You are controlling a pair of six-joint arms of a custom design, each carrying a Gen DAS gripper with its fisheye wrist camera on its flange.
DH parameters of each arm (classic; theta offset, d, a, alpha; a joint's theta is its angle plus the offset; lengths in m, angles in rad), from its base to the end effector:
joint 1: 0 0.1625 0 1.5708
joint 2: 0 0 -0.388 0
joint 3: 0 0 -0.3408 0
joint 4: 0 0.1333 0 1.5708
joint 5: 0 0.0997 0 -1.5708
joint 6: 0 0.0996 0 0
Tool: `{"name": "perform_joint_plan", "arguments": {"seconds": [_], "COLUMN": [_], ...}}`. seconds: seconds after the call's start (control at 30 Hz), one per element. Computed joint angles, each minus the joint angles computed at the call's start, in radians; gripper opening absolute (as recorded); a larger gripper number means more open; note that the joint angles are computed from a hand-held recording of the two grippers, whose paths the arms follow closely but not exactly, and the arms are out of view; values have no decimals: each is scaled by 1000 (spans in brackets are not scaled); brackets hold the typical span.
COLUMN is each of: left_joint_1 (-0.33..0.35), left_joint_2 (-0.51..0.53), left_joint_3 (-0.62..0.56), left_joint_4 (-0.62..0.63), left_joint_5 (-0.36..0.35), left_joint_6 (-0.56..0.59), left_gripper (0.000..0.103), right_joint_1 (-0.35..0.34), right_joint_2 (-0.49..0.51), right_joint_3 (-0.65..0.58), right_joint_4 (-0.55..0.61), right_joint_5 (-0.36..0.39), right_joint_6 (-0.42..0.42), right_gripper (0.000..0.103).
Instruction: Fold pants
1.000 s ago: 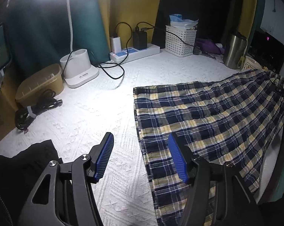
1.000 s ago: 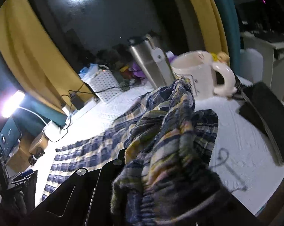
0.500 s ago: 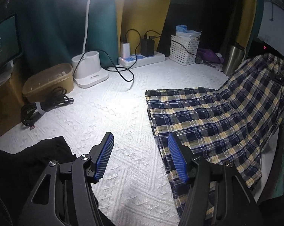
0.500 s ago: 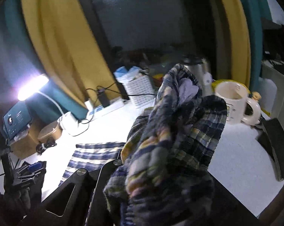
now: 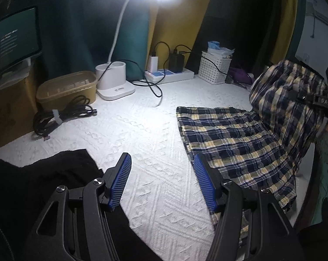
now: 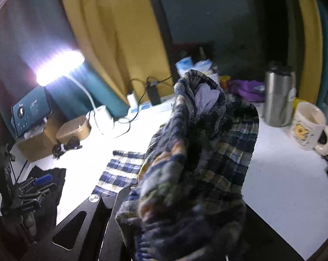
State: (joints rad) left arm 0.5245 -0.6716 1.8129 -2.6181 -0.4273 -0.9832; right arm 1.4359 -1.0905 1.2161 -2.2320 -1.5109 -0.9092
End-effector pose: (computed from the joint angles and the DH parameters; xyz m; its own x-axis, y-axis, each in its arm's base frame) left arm -0.3562 -0.4648 0.0436 -0.7913 -0.1924 -0.5804 0.3665 0.6105 -0.7021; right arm 0.0501 -0.6667 0.4293 -0.7015 -0.6085 0.3711 -0.7126 0.6056 -0.3542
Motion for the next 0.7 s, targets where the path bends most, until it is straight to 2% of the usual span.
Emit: {"name": "perform_joint_plan", "arguments": {"seconds": [0.3, 0.47, 0.7], "left_joint_1": [-9, -6, -2], "left_joint_2": [-55, -64, -63], "left_joint_3": [81, 94, 94], "left_joint_4": [25, 25, 13], "left_joint_5": [9, 7, 4], "left_joint_6": [-100, -111, -104], "left_gripper": [60, 60, 60], "right_joint_1": [45, 61, 86], "right_joint_2": [35, 50, 59], "right_joint_3": [97, 140, 198], "right_joint_4": [-44, -38, -95], "right_joint_5": [-115, -180, -240], "right_joint_6": [-41, -68, -120], "right_gripper": [10, 10, 11]}}
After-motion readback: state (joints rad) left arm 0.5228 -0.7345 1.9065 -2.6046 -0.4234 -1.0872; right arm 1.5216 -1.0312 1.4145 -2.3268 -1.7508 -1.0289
